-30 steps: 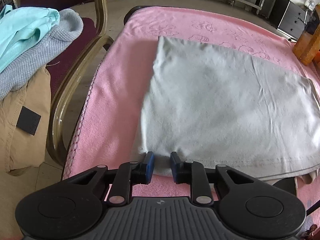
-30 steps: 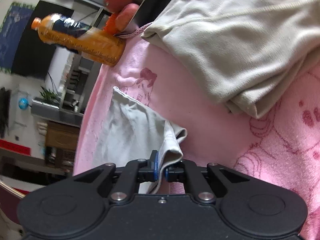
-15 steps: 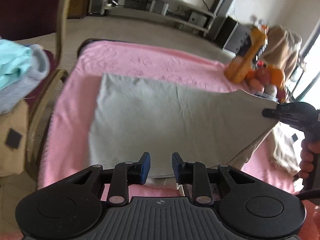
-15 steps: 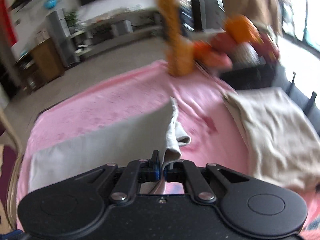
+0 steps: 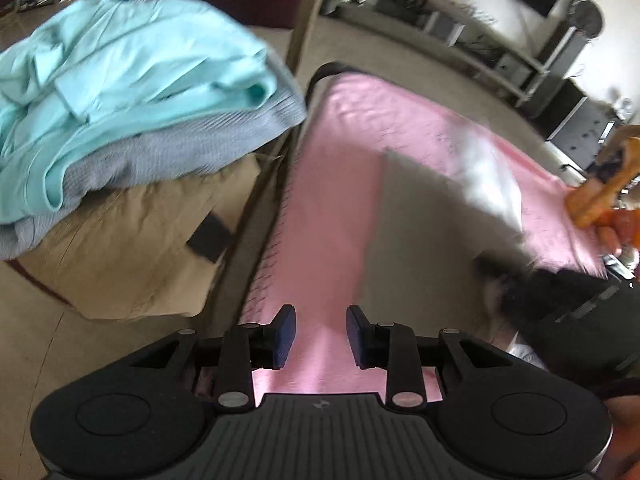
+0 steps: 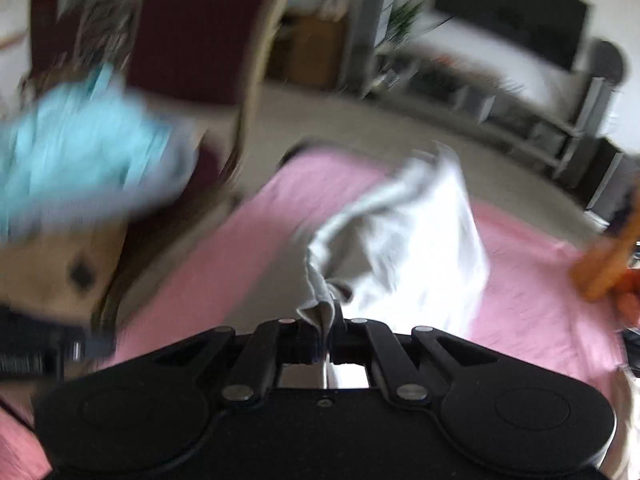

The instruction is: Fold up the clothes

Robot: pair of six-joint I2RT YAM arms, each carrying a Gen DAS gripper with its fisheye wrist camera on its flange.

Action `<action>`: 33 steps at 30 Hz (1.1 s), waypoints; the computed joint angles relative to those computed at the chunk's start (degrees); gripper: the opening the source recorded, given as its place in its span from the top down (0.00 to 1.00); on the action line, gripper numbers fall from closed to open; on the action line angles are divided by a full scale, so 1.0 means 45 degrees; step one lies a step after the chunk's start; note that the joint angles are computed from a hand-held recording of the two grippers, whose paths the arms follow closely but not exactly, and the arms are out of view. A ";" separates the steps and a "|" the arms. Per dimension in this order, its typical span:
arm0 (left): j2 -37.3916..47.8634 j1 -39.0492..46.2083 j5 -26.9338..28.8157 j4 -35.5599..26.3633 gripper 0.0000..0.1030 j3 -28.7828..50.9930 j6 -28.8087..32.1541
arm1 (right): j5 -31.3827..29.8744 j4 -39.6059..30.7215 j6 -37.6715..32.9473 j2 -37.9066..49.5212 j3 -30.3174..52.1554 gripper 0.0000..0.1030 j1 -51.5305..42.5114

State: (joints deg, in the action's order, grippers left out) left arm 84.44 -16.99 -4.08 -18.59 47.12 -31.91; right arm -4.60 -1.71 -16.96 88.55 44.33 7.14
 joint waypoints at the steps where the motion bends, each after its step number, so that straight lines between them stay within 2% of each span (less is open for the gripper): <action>1: 0.0130 0.0026 -0.0051 -0.0044 0.72 0.0066 -0.0059 | 0.0149 0.0172 0.0068 0.0638 -0.0012 0.96 0.0358; 4: 0.0337 -0.0012 -0.0148 -0.0106 0.72 0.0184 -0.0143 | 0.0280 0.0015 0.0768 0.1919 0.0344 0.96 0.0915; 12: 0.0076 0.0289 -0.0112 0.0181 0.71 -0.0139 -0.0098 | -0.0285 -0.0616 0.1688 0.1500 0.0702 0.96 0.0698; 20: 0.0045 0.0321 -0.0637 0.0232 0.72 -0.0232 -0.0278 | 0.0080 0.0843 0.1975 0.1141 -0.0073 0.96 0.1218; 22: 0.0093 0.0284 -0.0740 0.0190 0.72 -0.0187 -0.0311 | -0.0154 0.0691 0.1951 0.1234 0.0093 0.96 0.1145; 23: 0.0114 0.0264 -0.0778 0.0164 0.72 -0.0164 -0.0339 | -0.0487 0.0340 0.1719 0.1364 0.0310 0.95 0.1049; 25: 0.0102 0.0254 -0.0794 0.0116 0.72 -0.0163 -0.0407 | -0.1970 -0.1697 0.0829 0.1921 0.1447 0.90 0.0617; 28: 0.0069 0.0283 -0.0711 0.0112 0.72 -0.0206 -0.0430 | -0.4789 -0.4964 0.0828 0.2255 0.3200 0.79 -0.0852; 29: 0.0010 0.0290 -0.0636 0.0184 0.72 -0.0265 -0.0364 | -0.5583 -0.6121 0.0922 0.2318 0.3888 0.72 -0.1442; 31: -0.0112 0.0231 -0.0342 0.0467 0.75 -0.0391 -0.0165 | -0.6256 -0.7969 0.0644 0.2135 0.5084 0.68 -0.2485; 33: -0.0217 0.0091 0.0126 0.0813 0.76 -0.0478 0.0176 | -0.6189 -0.8796 -0.0841 0.1299 0.5662 0.58 -0.3547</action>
State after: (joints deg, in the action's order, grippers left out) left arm 83.46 -16.58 -3.51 -14.93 44.97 -31.12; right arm -32.44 -41.29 -20.75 94.40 69.81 -8.83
